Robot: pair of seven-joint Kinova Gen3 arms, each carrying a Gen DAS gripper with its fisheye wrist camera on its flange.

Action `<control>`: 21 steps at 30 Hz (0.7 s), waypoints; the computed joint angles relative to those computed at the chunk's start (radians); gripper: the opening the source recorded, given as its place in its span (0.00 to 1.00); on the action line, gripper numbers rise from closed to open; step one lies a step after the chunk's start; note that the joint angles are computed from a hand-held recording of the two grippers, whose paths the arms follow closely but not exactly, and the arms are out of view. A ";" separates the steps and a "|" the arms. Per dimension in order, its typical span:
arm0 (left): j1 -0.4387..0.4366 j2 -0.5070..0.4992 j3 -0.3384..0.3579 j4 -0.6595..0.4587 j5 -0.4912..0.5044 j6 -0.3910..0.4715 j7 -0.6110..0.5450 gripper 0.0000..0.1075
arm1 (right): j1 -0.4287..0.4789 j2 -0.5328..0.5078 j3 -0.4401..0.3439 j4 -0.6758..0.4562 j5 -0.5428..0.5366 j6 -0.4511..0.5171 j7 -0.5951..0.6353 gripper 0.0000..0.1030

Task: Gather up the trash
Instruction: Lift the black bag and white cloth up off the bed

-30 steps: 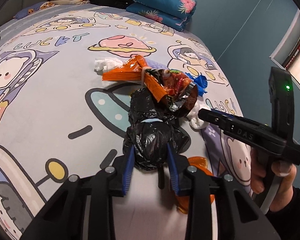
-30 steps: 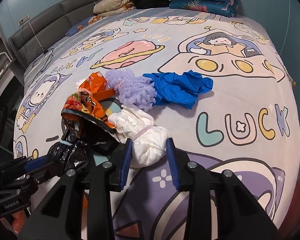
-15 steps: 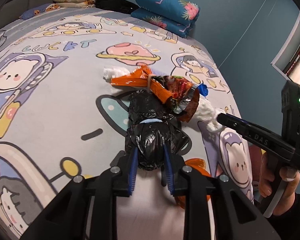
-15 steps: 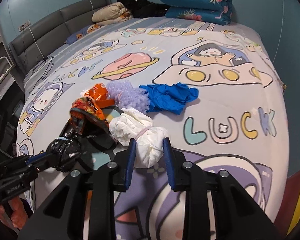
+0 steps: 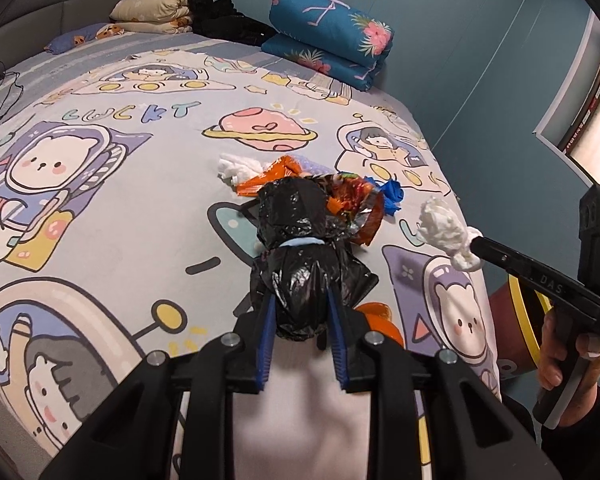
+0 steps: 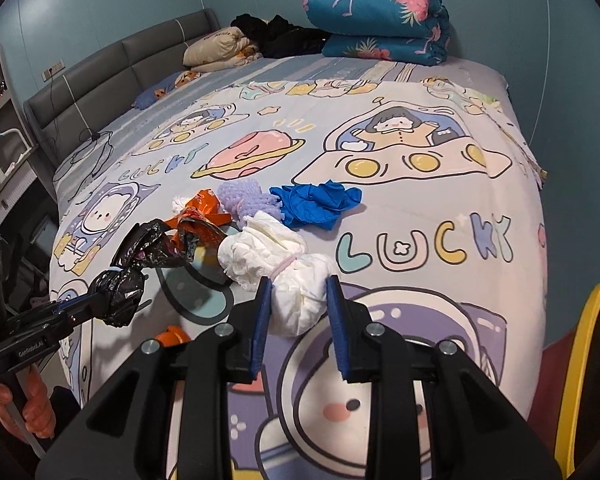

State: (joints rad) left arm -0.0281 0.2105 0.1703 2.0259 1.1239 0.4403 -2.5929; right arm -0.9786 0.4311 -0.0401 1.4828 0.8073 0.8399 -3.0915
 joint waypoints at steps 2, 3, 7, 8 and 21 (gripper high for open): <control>-0.003 -0.014 -0.001 0.008 0.008 0.002 -0.007 0.21 | -0.008 -0.017 0.002 0.019 0.012 0.001 -0.017 0.25; -0.001 -0.017 -0.003 0.009 0.009 0.002 -0.008 0.21 | -0.011 -0.021 0.001 0.023 0.018 0.004 -0.026 0.25; 0.010 -0.051 -0.012 0.030 0.018 -0.004 -0.022 0.21 | -0.015 -0.048 -0.010 0.056 0.044 0.003 -0.068 0.25; 0.013 -0.057 -0.015 0.033 0.020 -0.002 -0.024 0.21 | -0.016 -0.054 -0.014 0.064 0.051 0.004 -0.077 0.25; 0.100 -0.127 -0.026 0.036 -0.023 -0.042 0.032 0.21 | -0.016 -0.139 -0.081 0.172 0.145 0.048 -0.232 0.25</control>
